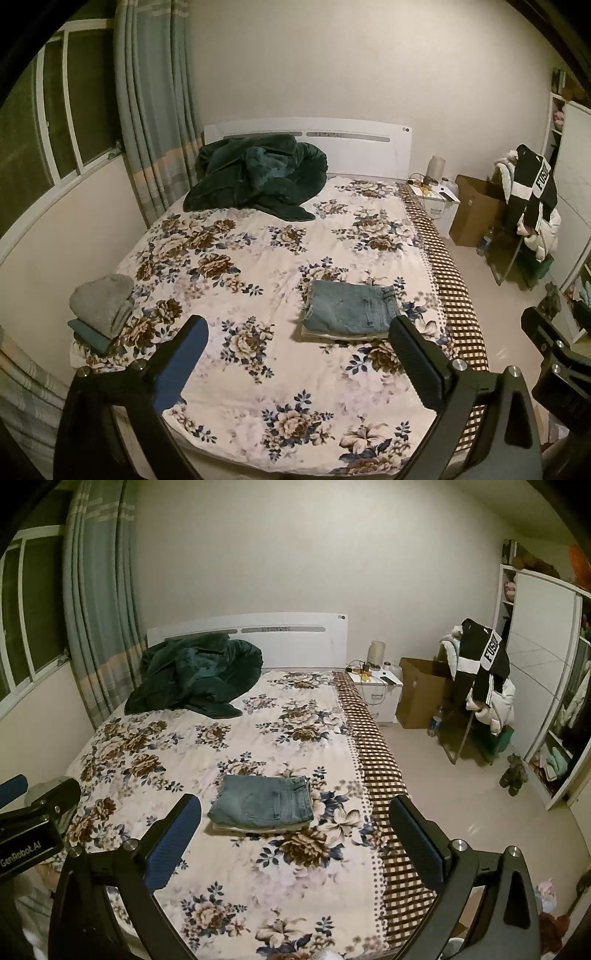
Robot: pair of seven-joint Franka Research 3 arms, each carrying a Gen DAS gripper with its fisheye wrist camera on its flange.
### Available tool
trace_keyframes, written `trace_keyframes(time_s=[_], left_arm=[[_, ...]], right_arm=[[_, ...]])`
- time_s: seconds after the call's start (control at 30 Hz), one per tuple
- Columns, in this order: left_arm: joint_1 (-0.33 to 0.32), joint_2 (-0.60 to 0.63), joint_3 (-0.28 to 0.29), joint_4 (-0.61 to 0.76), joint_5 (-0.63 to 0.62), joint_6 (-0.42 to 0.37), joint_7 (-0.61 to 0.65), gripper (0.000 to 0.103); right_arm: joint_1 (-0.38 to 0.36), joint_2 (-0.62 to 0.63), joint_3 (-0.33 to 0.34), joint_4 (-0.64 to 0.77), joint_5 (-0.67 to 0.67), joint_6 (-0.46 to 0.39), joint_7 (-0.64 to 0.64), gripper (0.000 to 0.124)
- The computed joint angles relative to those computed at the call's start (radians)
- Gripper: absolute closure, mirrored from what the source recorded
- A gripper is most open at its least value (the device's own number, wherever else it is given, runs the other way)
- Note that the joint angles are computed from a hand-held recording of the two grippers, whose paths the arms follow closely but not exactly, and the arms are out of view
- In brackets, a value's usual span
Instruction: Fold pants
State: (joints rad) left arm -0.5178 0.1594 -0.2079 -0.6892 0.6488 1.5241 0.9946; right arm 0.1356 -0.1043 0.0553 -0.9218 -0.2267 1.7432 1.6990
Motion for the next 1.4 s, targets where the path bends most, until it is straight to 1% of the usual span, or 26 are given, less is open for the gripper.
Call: trace_keyframes(time_s=[0.23, 0.3, 0.57, 0.6, 0.67, 0.7, 0.77, 0.9, 0.93, 1.03, 1.07, 1.23, 1.27, 1.33, 1.4], left_arm=[[-0.007, 0.003, -0.002, 0.011, 0.007, -0.012, -0.001, 0.002], [-0.022, 0.01, -0.001, 0.032, 0.018, -0.026, 0.001, 0.002], [-0.04, 0.028, 0.013, 0.066, 0.02, -0.045, 0.006, 0.002], [-0.041, 0.013, 0.014, 0.045, 0.016, -0.042, -0.002, 0.002], [-0.051, 0.026, 0.011, 0.071, 0.03, -0.061, 0.002, 0.002], [-0.056, 0.014, 0.013, 0.057, 0.029, -0.064, -0.003, 0.002], [-0.065, 0.025, 0.012, 0.08, 0.04, -0.077, 0.001, 0.002], [-0.072, 0.026, 0.015, 0.082, 0.046, -0.079, 0.002, 0.002], [-0.066, 0.02, 0.017, 0.071, 0.035, -0.072, 0.0, 0.002], [-0.071, 0.025, 0.018, 0.079, 0.039, -0.077, 0.0, 0.002], [-0.08, 0.038, 0.019, 0.105, 0.048, -0.09, 0.007, 0.002], [-0.09, 0.042, 0.031, 0.11, 0.044, -0.091, 0.005, 0.002], [-0.098, 0.051, 0.033, 0.129, 0.05, -0.1, 0.009, 0.002], [-0.092, 0.038, 0.037, 0.101, 0.042, -0.085, 0.005, 0.002], [-0.091, 0.041, 0.037, 0.107, 0.04, -0.087, 0.007, 0.002]], right_arm=[[0.002, 0.004, 0.0, 0.011, 0.004, -0.007, 0.003, 0.021], [0.004, 0.003, 0.0, 0.01, 0.003, -0.011, 0.006, 0.021], [0.018, 0.046, -0.004, 0.103, 0.015, -0.068, -0.008, 0.021], [0.02, 0.055, -0.006, 0.12, 0.016, -0.077, -0.009, 0.021], [0.022, 0.058, -0.011, 0.127, 0.023, -0.081, -0.012, 0.021], [0.023, 0.048, -0.015, 0.109, 0.026, -0.072, -0.011, 0.021], [0.024, 0.05, -0.015, 0.111, 0.026, -0.073, -0.014, 0.021], [0.024, 0.051, -0.015, 0.115, 0.025, -0.077, -0.012, 0.021], [0.024, 0.041, -0.015, 0.097, 0.024, -0.067, -0.01, 0.021], [0.023, 0.05, -0.015, 0.114, 0.027, -0.077, -0.013, 0.021], [0.023, 0.047, -0.015, 0.11, 0.027, -0.075, -0.012, 0.021], [0.021, 0.035, -0.016, 0.088, 0.029, -0.065, -0.011, 0.021], [0.02, 0.042, -0.016, 0.101, 0.031, -0.071, -0.013, 0.021], [0.019, 0.03, -0.016, 0.078, 0.033, -0.063, -0.01, 0.021], [0.017, 0.03, -0.014, 0.079, 0.036, -0.064, -0.01, 0.021]])
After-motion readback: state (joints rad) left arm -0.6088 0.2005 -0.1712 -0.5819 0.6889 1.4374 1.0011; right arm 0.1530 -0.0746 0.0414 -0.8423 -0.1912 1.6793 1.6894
